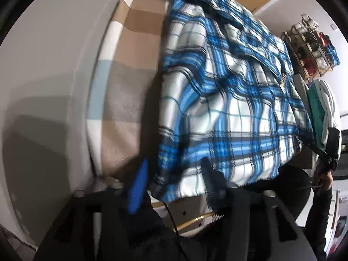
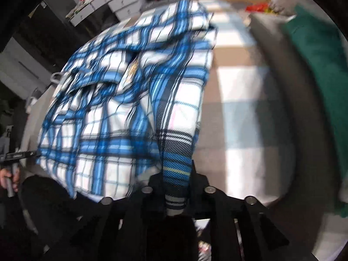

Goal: Fold large clothes

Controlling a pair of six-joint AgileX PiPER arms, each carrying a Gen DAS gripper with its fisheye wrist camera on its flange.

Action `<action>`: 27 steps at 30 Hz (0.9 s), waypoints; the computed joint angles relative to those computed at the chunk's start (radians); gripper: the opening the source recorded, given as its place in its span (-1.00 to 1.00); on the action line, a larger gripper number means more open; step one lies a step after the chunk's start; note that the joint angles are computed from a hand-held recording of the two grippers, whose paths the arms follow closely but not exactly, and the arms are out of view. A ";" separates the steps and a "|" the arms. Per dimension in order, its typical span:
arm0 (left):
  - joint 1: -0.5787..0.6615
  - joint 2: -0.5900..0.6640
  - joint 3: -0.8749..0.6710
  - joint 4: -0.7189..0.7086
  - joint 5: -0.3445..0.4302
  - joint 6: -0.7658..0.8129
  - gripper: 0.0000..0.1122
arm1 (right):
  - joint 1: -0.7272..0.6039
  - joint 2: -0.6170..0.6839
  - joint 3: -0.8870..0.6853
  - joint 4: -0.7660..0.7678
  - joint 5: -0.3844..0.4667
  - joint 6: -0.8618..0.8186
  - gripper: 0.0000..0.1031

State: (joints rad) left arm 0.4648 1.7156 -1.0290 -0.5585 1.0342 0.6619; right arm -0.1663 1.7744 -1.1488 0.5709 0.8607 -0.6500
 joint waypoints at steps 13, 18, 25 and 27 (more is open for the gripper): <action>-0.112 -0.043 0.051 -0.001 -0.130 0.019 0.27 | -0.013 0.086 -0.030 0.163 0.097 -0.109 -0.32; -0.021 0.031 -0.005 -0.041 -0.024 0.068 -0.94 | -0.082 0.064 0.014 0.308 0.127 -0.208 -0.89; 0.068 0.013 -0.016 -0.168 0.104 0.148 -0.95 | -0.197 -0.026 0.059 0.460 0.186 -0.297 -0.91; 0.086 -0.013 -0.002 -0.192 0.128 0.169 -0.95 | -0.197 -0.068 0.080 0.430 0.168 -0.305 -0.92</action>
State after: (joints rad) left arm 0.5503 1.7027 -1.0310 -0.7508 1.1621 0.8305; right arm -0.3638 1.7059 -1.0683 1.0009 1.0286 -0.9551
